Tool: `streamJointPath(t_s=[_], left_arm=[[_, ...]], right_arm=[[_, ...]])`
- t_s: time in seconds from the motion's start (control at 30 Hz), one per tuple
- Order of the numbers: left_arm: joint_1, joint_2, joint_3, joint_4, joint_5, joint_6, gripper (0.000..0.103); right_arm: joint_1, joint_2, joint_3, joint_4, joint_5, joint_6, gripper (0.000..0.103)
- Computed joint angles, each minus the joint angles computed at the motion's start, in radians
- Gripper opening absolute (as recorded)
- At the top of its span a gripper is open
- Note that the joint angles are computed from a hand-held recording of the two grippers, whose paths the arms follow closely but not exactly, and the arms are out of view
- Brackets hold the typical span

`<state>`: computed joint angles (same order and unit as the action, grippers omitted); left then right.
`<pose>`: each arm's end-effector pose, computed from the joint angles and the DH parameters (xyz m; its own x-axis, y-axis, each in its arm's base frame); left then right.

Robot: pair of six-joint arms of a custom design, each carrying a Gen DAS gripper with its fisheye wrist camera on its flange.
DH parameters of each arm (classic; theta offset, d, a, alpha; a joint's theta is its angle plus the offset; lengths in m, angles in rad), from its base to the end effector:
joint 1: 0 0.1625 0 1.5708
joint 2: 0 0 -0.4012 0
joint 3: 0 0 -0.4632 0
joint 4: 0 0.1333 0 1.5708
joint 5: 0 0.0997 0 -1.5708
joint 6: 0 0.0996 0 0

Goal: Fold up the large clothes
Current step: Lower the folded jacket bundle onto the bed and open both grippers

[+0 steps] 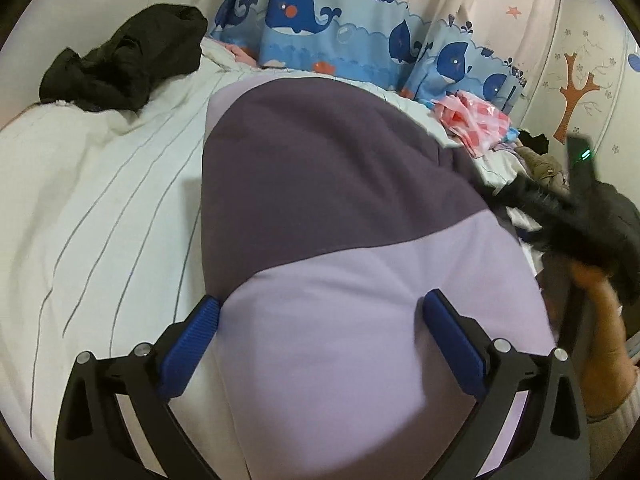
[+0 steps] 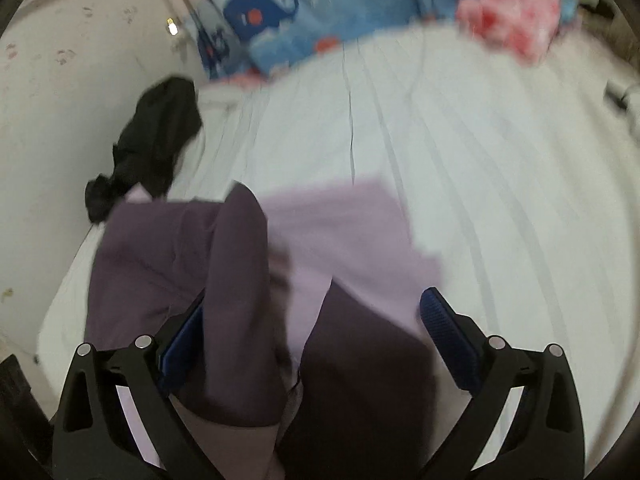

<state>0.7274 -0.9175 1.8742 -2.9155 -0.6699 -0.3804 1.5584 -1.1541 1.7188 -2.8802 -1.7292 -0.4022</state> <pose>-0.3273 -0.5744 0.0830 -0.8457 0.0190 -0.5333 0.4064 0.6705 -0.6207 0.1090 -0.6950 0.2767 -0.9110 -0.1782 0.3720 -0.3776 0.7232 -0.5783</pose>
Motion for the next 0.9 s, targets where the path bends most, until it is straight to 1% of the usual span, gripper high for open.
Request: streamJointPath(t_s=[0.03,0.07,0.1,0.13,0.17,0.2,0.27,0.33,0.37,0.43,0.5,0.57,0.6,0.63,0.7,0.77,0.8,0.83,0.9], left_arm=[[0.000,0.001,0.001,-0.008,-0.001,0.005,0.097],[0.001,0.002,0.000,-0.015,-0.006,0.012,0.097],[0.000,0.005,0.000,-0.026,-0.009,0.022,0.097],[-0.003,0.010,-0.002,-0.023,-0.001,0.024,0.097],[-0.012,0.024,-0.015,0.004,0.036,0.017,0.097],[-0.017,0.029,-0.019,0.015,0.054,0.017,0.097],[-0.029,0.041,-0.025,0.034,0.101,0.019,0.097],[-0.039,0.048,-0.023,0.036,0.146,0.018,0.098],[-0.044,0.049,-0.019,0.039,0.159,0.011,0.098],[-0.052,0.051,-0.013,0.036,0.185,0.004,0.098],[-0.058,0.056,-0.011,0.034,0.205,0.004,0.098],[-0.064,0.062,-0.015,0.046,0.226,-0.001,0.097],[-0.066,0.065,-0.019,0.058,0.232,-0.003,0.097],[-0.069,0.067,-0.021,0.075,0.236,-0.012,0.097],[-0.079,0.071,-0.027,0.134,0.266,-0.050,0.097],[-0.090,0.070,-0.029,0.173,0.298,-0.075,0.097],[-0.094,0.063,-0.026,0.200,0.306,-0.105,0.097],[-0.100,0.054,-0.021,0.234,0.313,-0.143,0.097],[-0.108,0.042,-0.014,0.277,0.322,-0.195,0.097]], right_arm=[[0.004,0.011,0.006,-0.024,-0.017,-0.006,0.096],[-0.005,0.016,0.007,-0.015,-0.017,-0.007,0.096],[-0.024,0.036,0.002,0.008,-0.004,0.000,0.097],[-0.050,0.032,0.016,0.011,0.032,0.001,0.097],[-0.067,0.029,0.011,0.039,0.060,0.019,0.097],[-0.073,0.021,0.010,0.062,0.064,0.021,0.096],[-0.060,0.008,0.010,0.092,0.029,0.002,0.096],[-0.039,-0.014,0.014,0.109,-0.007,0.001,0.096],[-0.029,-0.041,0.036,0.097,-0.020,-0.008,0.096],[-0.014,-0.124,0.124,0.029,-0.016,-0.061,0.096],[-0.004,-0.177,0.200,-0.023,-0.031,-0.119,0.096],[-0.015,-0.194,0.248,-0.037,-0.067,-0.146,0.096],[-0.041,-0.191,0.264,-0.036,-0.050,-0.133,0.096],[-0.069,-0.186,0.270,-0.039,-0.009,-0.111,0.096],[-0.097,-0.191,0.254,0.031,0.034,-0.065,0.096],[-0.084,-0.206,0.252,0.045,0.000,-0.071,0.096],[-0.062,-0.216,0.260,0.027,-0.039,-0.093,0.096],[-0.048,-0.234,0.275,0.013,-0.052,-0.110,0.096],[-0.032,-0.285,0.328,-0.039,-0.035,-0.149,0.096]])
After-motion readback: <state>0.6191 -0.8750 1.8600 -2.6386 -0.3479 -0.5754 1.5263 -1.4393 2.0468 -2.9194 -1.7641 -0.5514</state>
